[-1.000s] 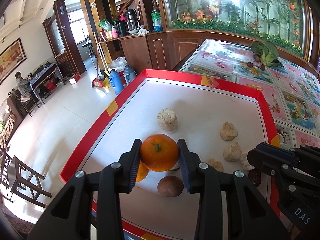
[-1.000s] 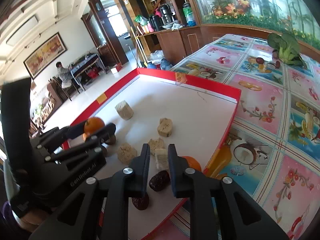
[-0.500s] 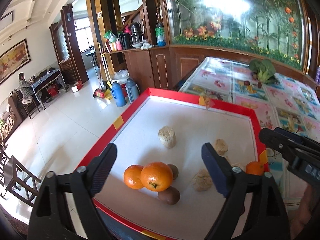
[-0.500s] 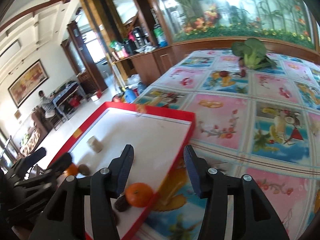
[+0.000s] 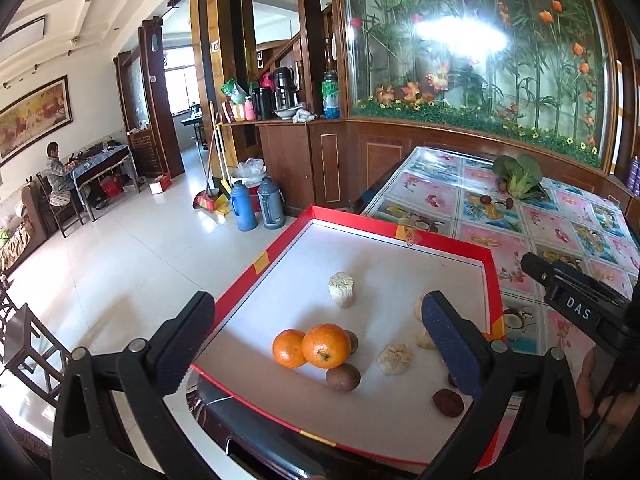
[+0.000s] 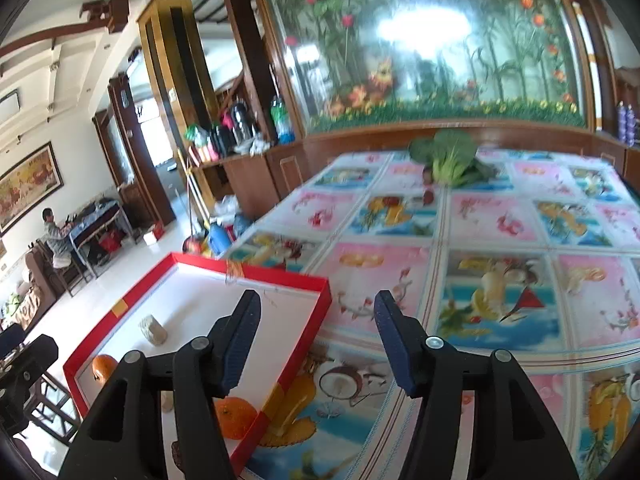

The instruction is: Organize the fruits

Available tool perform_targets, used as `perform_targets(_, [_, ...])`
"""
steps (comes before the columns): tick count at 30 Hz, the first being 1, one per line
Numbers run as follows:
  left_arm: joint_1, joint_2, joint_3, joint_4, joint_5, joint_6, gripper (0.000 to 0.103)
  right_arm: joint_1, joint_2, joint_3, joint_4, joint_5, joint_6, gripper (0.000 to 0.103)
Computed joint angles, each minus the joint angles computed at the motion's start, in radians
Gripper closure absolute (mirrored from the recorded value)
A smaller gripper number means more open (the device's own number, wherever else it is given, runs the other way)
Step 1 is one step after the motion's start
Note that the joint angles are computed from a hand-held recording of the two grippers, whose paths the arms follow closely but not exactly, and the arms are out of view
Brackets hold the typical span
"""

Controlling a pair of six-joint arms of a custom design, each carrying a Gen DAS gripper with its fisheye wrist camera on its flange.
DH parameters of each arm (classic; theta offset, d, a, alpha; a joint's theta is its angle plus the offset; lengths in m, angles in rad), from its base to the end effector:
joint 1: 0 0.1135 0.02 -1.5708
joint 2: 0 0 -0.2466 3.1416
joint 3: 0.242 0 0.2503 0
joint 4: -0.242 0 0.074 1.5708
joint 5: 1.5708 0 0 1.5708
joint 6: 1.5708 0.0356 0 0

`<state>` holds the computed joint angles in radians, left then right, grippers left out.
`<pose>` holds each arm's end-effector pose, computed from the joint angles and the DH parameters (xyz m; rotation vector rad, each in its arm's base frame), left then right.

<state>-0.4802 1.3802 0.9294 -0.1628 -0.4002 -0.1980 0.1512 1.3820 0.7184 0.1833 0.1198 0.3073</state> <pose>0.2773 -0.1288 0.2423 0.0772 2.1286 0.0396 0.2963 0.0408 0.2028 0.2342 2.0379 0.1628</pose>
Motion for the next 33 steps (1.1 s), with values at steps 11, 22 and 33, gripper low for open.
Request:
perform_targets(11, [-0.011,-0.179,-0.108,0.015,-0.043,0.01,0.0,0.054,-0.287,-0.213,0.077,0.075,-0.004,0.023])
perform_targets(22, [-0.049,-0.39,-0.221,0.033,-0.11,0.062,0.0,0.208,-0.747,-0.36,-0.105,0.205,0.058,0.0])
perform_targets(33, [-0.124,-0.648,-0.275,-0.116,-0.187,0.079,0.0,0.659,-0.966,-0.273,-0.344,0.573,0.036,0.0])
